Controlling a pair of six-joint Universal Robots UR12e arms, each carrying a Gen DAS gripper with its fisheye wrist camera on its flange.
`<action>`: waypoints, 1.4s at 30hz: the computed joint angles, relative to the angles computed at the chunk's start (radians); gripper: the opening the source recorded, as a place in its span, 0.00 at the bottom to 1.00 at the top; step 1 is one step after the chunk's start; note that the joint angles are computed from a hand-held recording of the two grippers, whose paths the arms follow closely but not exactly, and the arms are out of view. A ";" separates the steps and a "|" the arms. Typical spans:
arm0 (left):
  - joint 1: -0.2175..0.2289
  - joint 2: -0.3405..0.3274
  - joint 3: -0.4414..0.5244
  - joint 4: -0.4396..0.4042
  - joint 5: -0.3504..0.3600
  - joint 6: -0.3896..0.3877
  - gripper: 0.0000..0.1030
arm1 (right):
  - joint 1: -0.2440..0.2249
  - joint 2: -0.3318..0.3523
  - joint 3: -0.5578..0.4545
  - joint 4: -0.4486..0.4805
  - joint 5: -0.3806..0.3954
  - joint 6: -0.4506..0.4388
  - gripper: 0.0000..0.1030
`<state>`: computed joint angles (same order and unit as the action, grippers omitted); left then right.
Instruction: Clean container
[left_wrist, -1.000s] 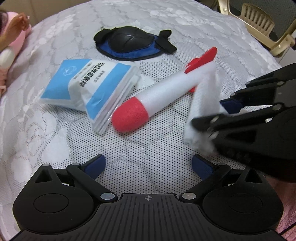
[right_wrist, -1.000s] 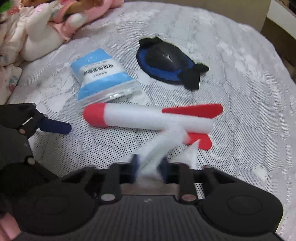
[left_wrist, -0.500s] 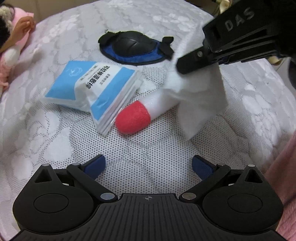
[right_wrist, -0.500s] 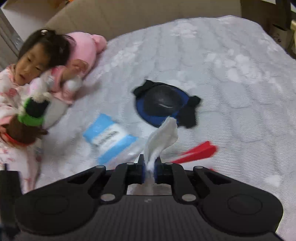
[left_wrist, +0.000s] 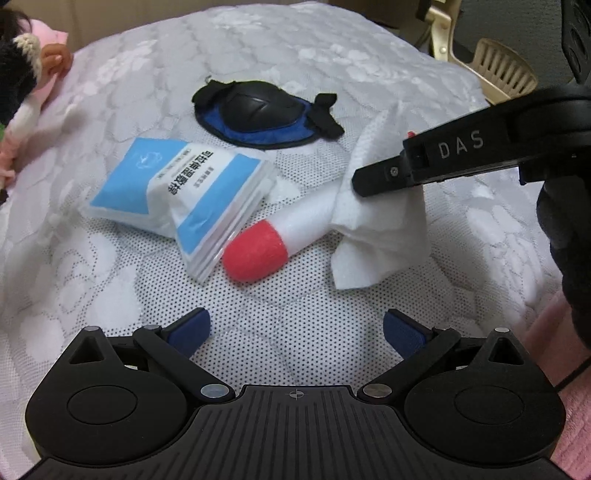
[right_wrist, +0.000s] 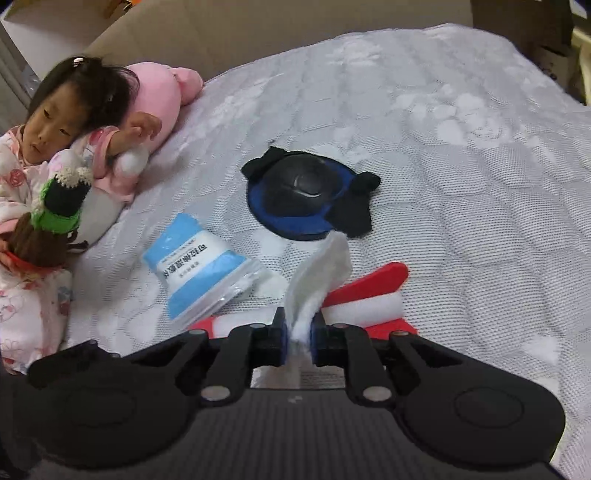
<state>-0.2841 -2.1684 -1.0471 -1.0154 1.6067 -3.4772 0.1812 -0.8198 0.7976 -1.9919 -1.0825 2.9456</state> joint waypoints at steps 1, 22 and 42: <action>0.002 -0.003 0.004 0.000 -0.006 0.000 0.99 | -0.001 -0.001 0.001 0.006 0.008 -0.006 0.17; 0.006 -0.015 0.012 -0.028 -0.017 -0.010 0.99 | 0.008 -0.008 0.023 -0.026 -0.053 -0.024 0.16; 0.022 -0.138 0.257 -0.007 -0.013 0.043 0.99 | -0.041 0.171 -0.298 0.115 -0.146 0.120 0.15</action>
